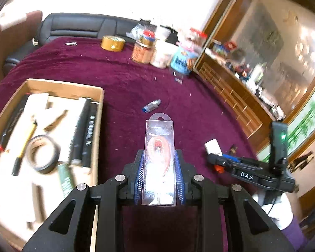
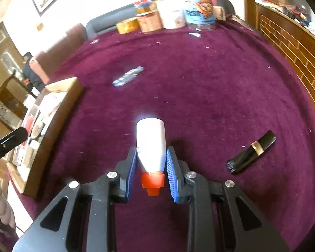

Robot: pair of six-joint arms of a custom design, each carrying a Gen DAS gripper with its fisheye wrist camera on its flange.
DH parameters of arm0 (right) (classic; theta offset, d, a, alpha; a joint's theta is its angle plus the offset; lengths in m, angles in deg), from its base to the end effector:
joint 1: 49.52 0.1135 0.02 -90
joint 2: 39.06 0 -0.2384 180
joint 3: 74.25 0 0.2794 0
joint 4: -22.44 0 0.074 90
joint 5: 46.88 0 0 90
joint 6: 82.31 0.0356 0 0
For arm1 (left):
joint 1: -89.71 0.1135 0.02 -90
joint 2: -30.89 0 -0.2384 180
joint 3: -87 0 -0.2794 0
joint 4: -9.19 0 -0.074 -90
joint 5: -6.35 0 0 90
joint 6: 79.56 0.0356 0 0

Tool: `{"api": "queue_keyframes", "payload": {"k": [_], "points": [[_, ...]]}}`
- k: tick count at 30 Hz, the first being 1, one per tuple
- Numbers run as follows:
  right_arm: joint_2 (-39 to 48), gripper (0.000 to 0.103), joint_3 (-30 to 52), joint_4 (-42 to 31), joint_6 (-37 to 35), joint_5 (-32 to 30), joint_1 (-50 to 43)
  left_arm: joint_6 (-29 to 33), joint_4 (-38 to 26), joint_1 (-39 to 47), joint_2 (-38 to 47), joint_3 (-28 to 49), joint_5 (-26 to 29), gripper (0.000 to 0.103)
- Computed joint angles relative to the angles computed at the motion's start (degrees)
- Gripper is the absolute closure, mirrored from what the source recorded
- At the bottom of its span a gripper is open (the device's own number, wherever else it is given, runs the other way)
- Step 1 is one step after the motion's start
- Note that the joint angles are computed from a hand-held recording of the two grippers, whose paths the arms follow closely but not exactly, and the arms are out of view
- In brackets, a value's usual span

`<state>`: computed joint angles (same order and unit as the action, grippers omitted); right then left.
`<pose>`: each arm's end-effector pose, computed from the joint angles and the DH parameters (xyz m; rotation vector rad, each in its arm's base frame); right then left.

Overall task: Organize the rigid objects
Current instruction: 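Grasp the red candle package with the left tool while the right tool holds the glue bottle, then carry the candle package and glue bottle into the box and open both tools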

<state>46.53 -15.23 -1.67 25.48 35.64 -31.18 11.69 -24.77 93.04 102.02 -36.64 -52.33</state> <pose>0.3031 0.1053 0.1417 -0.0702 2.4939 0.4313 0.2825 -0.0021 0.1894 0.2041 2.3392 -0.6189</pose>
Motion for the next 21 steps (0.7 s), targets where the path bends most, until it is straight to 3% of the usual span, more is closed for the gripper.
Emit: {"api": "queue_keyframes", "payload": {"k": [3, 6, 13, 21], "points": [[-1.03, 0.078, 1.22, -1.17, 0.29, -0.50, 2.46, 2.49, -3.42, 7.84, -3.87, -1.13, 5.28, 0.080], [-0.74, 0.078, 3.64, -2.19, 0.79, -1.03, 5.75, 5.58, -6.11, 15.42, -4.36, -0.66, 7.20, 0.080], [9.20, 0.078, 15.29, -4.00, 2.30, -4.12, 15.03, 9.54, -3.77, 28.19, 2.89, 0.97, 0.99, 0.080], [23.63, 0.078, 30.40, -7.63, 3.68, -5.15, 24.29, 9.72, 0.69, 28.32, 16.39, 5.80, -5.91, 0.079]]}}
